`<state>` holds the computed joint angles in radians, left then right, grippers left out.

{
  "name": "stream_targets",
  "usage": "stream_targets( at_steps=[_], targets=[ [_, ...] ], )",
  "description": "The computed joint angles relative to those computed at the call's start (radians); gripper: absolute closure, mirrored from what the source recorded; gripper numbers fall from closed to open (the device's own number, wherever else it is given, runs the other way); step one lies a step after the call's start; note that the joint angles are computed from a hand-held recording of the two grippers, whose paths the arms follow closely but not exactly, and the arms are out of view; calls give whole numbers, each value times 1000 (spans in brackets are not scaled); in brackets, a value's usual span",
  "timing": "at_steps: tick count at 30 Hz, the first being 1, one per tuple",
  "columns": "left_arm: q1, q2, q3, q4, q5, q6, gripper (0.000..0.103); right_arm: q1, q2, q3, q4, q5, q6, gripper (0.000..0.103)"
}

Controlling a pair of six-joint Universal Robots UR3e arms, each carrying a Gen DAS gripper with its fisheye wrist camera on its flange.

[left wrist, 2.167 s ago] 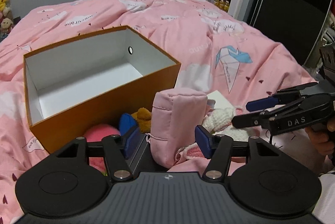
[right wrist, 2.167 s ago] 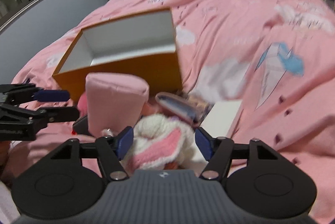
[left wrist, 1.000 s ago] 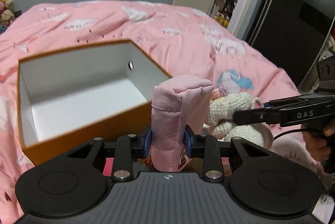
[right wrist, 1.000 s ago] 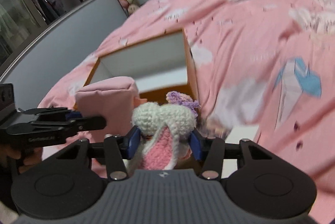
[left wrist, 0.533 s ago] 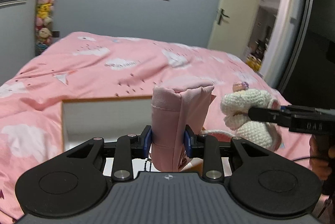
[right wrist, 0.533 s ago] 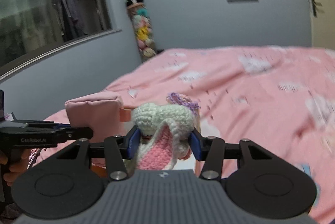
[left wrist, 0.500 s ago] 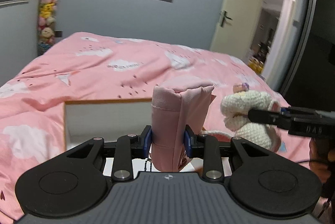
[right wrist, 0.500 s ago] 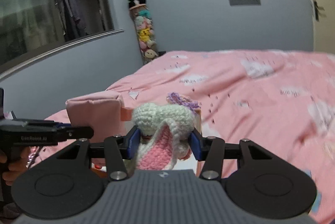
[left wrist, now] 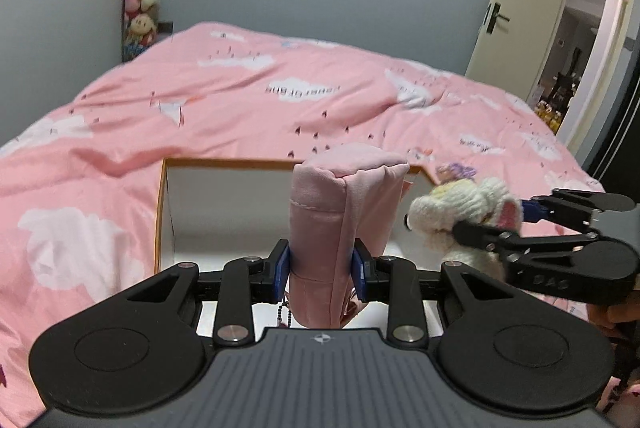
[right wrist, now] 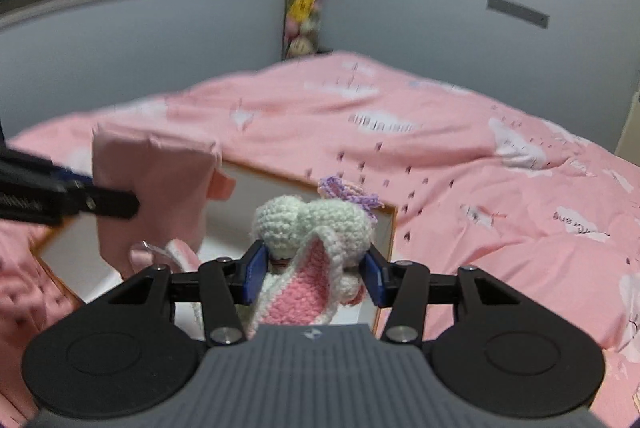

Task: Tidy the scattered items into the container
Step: 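Carry the pouch and bunny over the box, right gripper releasing the bunny inside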

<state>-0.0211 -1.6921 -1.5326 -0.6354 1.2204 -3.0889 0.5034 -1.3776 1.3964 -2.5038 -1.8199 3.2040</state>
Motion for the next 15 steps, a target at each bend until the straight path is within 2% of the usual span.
stream_targets(
  at_steps=[7, 10, 15],
  targets=[
    [-6, -50, 41, -59, -16, 20, 67, -84, 82, -112, 235, 103, -19, 50],
    [-13, -82, 78, -102, -2, 25, 67, -66, 105, -134, 270, 98, -29, 49],
    [-20, -119, 122, -157, 13, 37, 67, -34, 195, -271, 406, 84, -60, 48]
  ],
)
